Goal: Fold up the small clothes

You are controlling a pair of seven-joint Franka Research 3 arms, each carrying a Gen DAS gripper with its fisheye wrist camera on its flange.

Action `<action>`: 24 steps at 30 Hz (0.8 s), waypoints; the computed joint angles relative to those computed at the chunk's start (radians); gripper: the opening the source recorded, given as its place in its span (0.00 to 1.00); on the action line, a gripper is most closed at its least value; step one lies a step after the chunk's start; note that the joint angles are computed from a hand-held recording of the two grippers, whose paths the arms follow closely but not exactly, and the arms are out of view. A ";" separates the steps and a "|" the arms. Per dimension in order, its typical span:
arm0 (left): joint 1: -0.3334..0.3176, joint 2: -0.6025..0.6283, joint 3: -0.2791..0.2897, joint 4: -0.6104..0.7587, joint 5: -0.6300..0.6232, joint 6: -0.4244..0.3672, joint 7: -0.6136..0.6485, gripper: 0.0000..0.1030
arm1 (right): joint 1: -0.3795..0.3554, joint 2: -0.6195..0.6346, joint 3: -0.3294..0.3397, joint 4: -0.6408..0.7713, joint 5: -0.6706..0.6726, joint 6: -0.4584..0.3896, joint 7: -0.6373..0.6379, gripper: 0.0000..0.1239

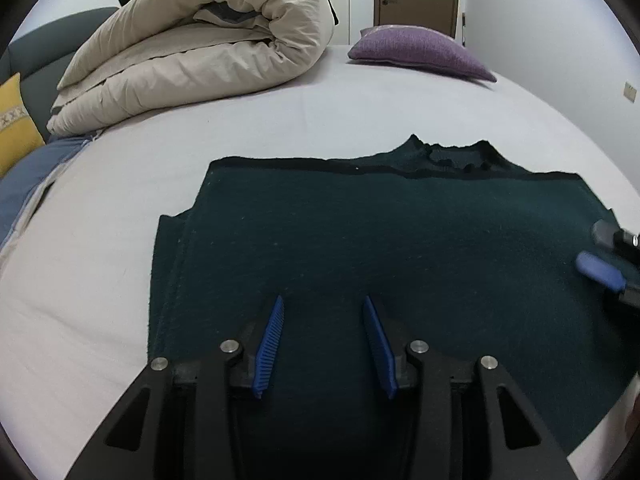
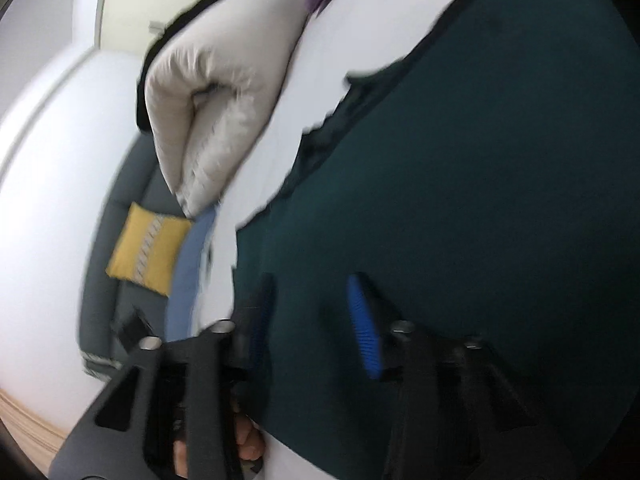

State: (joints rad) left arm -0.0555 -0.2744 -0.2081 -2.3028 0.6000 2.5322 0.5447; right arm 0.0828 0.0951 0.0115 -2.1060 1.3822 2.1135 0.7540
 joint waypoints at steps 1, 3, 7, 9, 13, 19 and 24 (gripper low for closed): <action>0.001 -0.015 0.009 -0.024 -0.001 0.025 0.007 0.45 | -0.012 -0.002 -0.012 -0.008 0.024 0.031 -0.020 0.27; 0.006 -0.044 0.017 -0.063 0.001 0.066 0.009 0.45 | -0.060 0.017 -0.045 -0.008 0.079 0.006 -0.054 0.23; 0.013 -0.100 0.026 -0.119 -0.033 0.102 0.018 0.44 | -0.145 -0.004 -0.091 -0.034 0.147 -0.003 -0.098 0.19; 0.024 -0.143 0.017 -0.143 -0.043 0.083 0.009 0.40 | -0.158 -0.042 -0.104 -0.048 0.117 0.122 -0.062 0.27; 0.059 -0.214 -0.021 -0.158 -0.006 0.026 -0.052 0.41 | -0.194 -0.107 -0.130 -0.102 0.162 0.071 -0.057 0.28; -0.035 -0.183 -0.009 -0.142 -0.117 0.017 0.016 0.42 | -0.069 -0.203 -0.063 -0.203 0.069 -0.112 -0.089 0.37; -0.054 -0.219 -0.021 -0.194 -0.112 -0.027 0.011 0.49 | 0.042 -0.135 -0.004 -0.199 -0.093 -0.073 -0.033 0.33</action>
